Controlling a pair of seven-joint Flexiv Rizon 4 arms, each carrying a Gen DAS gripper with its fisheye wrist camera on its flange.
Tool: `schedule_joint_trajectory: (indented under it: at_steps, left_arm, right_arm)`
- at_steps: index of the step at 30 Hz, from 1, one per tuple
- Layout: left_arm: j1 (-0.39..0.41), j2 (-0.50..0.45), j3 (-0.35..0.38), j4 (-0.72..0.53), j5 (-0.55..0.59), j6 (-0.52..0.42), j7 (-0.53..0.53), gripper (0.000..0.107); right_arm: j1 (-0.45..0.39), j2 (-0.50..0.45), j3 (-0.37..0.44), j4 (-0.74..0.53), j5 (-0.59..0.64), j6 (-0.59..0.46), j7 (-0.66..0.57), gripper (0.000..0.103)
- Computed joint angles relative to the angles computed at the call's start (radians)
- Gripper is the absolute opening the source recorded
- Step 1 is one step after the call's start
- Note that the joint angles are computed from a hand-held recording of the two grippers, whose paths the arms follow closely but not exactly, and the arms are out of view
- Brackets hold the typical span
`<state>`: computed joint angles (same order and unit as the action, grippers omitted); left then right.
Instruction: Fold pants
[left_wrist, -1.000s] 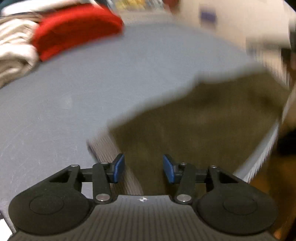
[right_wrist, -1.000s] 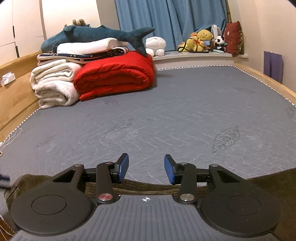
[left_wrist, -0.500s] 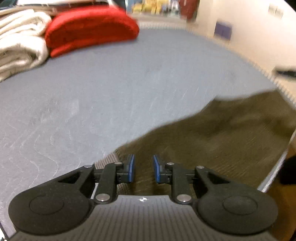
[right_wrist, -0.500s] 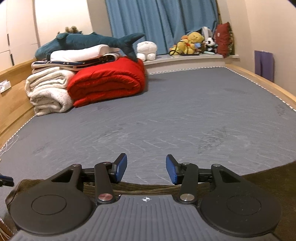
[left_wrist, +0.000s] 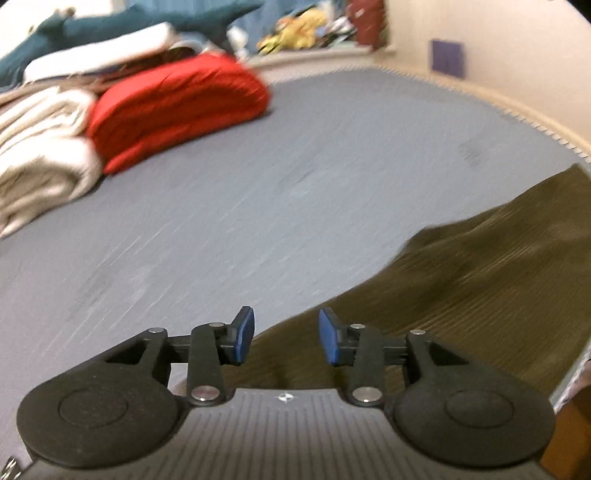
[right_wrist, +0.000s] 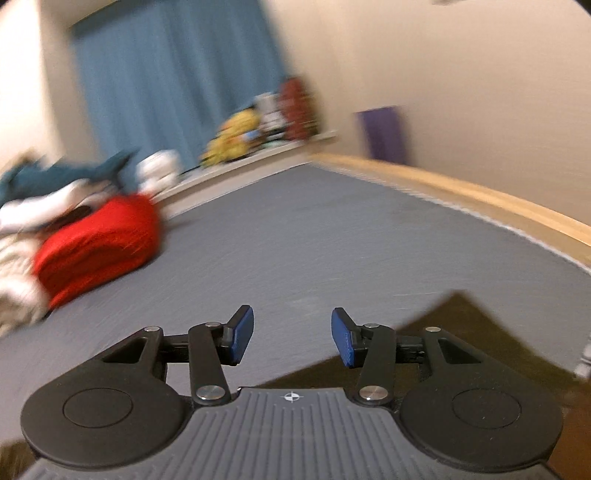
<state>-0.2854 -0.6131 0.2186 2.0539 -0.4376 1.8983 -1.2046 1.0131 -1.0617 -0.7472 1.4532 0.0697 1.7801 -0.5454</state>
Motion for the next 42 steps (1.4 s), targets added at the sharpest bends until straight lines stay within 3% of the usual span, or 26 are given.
schedule_joint_trajectory:
  at_steps: [3,6,12,16,23,29,31,32,33,35,38,42]
  left_arm:
    - [0.032,-0.036,-0.094,-0.060,0.038,0.018,-0.025,0.047]
    - [-0.013,-0.081,-0.096,-0.134,0.046,0.003,-0.018,0.047]
    - [-0.060,-0.150,-0.096,-0.235,0.076,-0.046,-0.002,0.052]
    - [-0.060,-0.172,-0.102,-0.258,0.093,-0.045,-0.014,0.052]
    - [-0.063,-0.173,-0.082,-0.267,0.107,-0.065,-0.029,0.052]
    - [-0.071,-0.167,-0.065,-0.259,0.119,-0.065,-0.035,0.052]
    - [-0.059,-0.164,-0.077,-0.255,0.127,-0.059,-0.037,0.052]
    - [-0.057,-0.163,-0.079,-0.254,0.128,-0.055,-0.037,0.052]
    - [-0.055,-0.162,-0.080,-0.253,0.130,-0.051,-0.037,0.052]
    - [-0.063,-0.165,-0.073,-0.254,0.125,-0.044,-0.039,0.052]
    - [-0.066,-0.162,-0.069,-0.247,0.119,-0.031,-0.040,0.052]
    - [-0.078,-0.157,-0.052,-0.234,0.088,-0.009,-0.049,0.052]
  right_arm:
    - [0.010,0.017,-0.037,0.105,0.092,-0.016,0.085,0.049]
    - [-0.023,0.060,0.000,0.202,0.141,-0.029,0.184,0.049]
    - [-0.199,0.128,0.231,0.292,0.140,-0.012,0.303,0.049]
    - [-0.382,0.120,0.439,0.243,0.060,0.044,0.288,0.049]
    - [-0.467,0.053,0.521,0.131,-0.004,-0.008,0.296,0.049]
    - [-0.424,0.022,0.441,0.109,0.007,-0.021,0.353,0.049]
    - [-0.395,0.017,0.397,0.117,0.018,-0.031,0.378,0.038]
    - [-0.382,0.013,0.379,0.119,0.022,-0.031,0.390,0.025]
    - [-0.384,0.008,0.381,0.118,0.023,-0.015,0.396,0.019]
    - [-0.369,0.001,0.361,0.120,0.028,-0.001,0.402,0.016]
    - [-0.278,-0.007,0.249,0.130,0.048,-0.023,0.424,0.014]
    - [-0.061,-0.023,-0.014,0.154,0.003,-0.157,0.484,0.013]
